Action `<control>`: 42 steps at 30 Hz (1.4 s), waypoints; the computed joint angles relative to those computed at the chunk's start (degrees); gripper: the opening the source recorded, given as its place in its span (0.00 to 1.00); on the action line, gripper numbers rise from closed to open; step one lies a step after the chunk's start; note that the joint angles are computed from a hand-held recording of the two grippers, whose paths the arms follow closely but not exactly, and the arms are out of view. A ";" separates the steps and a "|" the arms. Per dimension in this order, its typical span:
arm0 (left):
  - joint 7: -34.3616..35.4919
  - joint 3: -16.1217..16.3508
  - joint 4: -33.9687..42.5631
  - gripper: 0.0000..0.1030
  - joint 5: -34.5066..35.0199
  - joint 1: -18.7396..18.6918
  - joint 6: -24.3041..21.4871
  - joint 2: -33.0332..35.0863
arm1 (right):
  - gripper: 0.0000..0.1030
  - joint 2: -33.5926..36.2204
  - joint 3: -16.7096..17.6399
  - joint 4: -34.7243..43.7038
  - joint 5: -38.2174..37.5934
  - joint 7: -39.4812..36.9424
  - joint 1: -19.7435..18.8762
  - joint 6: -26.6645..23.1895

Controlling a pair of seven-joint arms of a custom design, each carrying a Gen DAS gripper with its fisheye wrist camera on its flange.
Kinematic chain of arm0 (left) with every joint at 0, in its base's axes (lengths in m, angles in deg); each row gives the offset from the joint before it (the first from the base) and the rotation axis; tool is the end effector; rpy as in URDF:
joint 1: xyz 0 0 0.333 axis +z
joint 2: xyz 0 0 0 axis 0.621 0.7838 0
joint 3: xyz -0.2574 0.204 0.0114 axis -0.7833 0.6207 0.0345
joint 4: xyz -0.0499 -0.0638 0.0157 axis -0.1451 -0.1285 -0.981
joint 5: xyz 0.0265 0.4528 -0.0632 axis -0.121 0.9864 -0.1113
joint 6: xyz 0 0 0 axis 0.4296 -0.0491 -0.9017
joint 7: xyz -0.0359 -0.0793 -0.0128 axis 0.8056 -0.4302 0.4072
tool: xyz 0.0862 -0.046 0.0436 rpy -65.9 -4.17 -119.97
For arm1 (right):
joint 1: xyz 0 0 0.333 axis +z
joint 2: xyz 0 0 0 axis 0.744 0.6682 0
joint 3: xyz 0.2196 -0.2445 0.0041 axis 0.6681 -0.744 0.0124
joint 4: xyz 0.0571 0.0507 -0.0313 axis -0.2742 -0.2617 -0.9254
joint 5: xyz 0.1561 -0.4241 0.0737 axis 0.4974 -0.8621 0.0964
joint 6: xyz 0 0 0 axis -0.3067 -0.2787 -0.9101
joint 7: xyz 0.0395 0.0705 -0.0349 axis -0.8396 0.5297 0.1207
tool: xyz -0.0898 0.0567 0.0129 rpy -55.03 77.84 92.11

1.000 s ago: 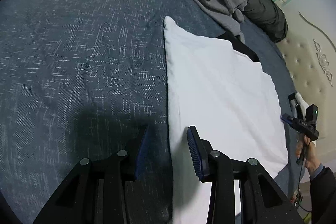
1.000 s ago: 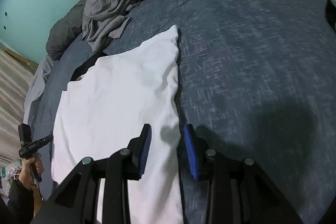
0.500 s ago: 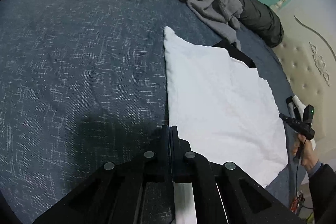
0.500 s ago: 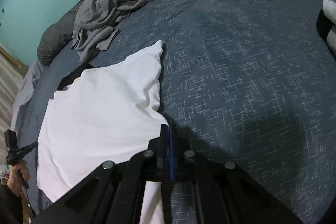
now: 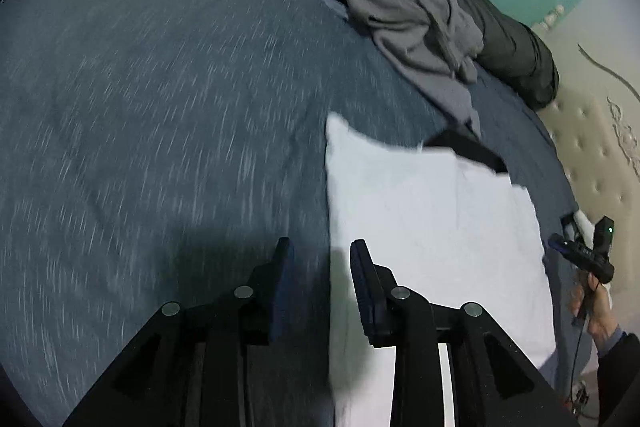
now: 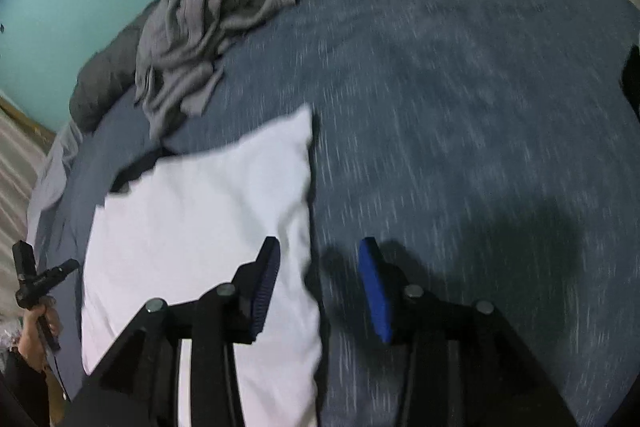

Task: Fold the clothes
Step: 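Lift the folded edge with both grippers to start another fold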

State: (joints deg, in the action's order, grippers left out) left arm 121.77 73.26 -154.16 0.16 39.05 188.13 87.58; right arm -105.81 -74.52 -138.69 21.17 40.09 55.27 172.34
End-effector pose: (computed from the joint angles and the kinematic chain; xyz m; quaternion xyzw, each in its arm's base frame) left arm 0.6552 -0.0690 0.5401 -0.6388 0.6989 -0.3215 0.0013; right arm 0.5702 -0.0018 0.5565 -0.5585 0.7684 -0.0697 0.3047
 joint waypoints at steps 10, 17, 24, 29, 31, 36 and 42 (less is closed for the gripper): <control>-5.34 -2.34 14.29 0.31 6.53 -1.24 1.83 13.95 | 0.40 13.36 2.17 12.94 -1.73 -1.79 -1.97 0.57; -3.01 -3.67 15.08 0.04 5.31 -0.50 4.66 15.83 | 0.08 17.91 4.45 15.67 -2.93 -4.53 -3.12 2.41; 2.09 -4.21 9.92 0.04 -0.52 0.56 10.58 10.79 | 0.02 13.31 4.62 10.02 -4.21 -4.82 -3.10 13.12; 1.79 -3.10 10.02 0.04 -0.99 0.30 11.39 9.06 | 0.02 10.74 3.77 8.60 -8.32 -2.00 -2.85 17.67; 0.43 -2.82 10.96 0.04 0.27 -0.04 11.18 9.48 | 0.02 11.44 3.73 10.07 -9.60 -1.10 -2.57 17.38; -5.17 -2.30 14.09 0.04 7.31 -1.36 8.04 12.74 | 0.02 15.27 4.41 14.75 -14.61 3.53 -2.61 12.87; -9.01 -2.29 12.82 0.12 11.09 -1.69 7.58 13.63 | 0.03 17.06 4.75 15.10 -17.47 8.71 -3.04 7.42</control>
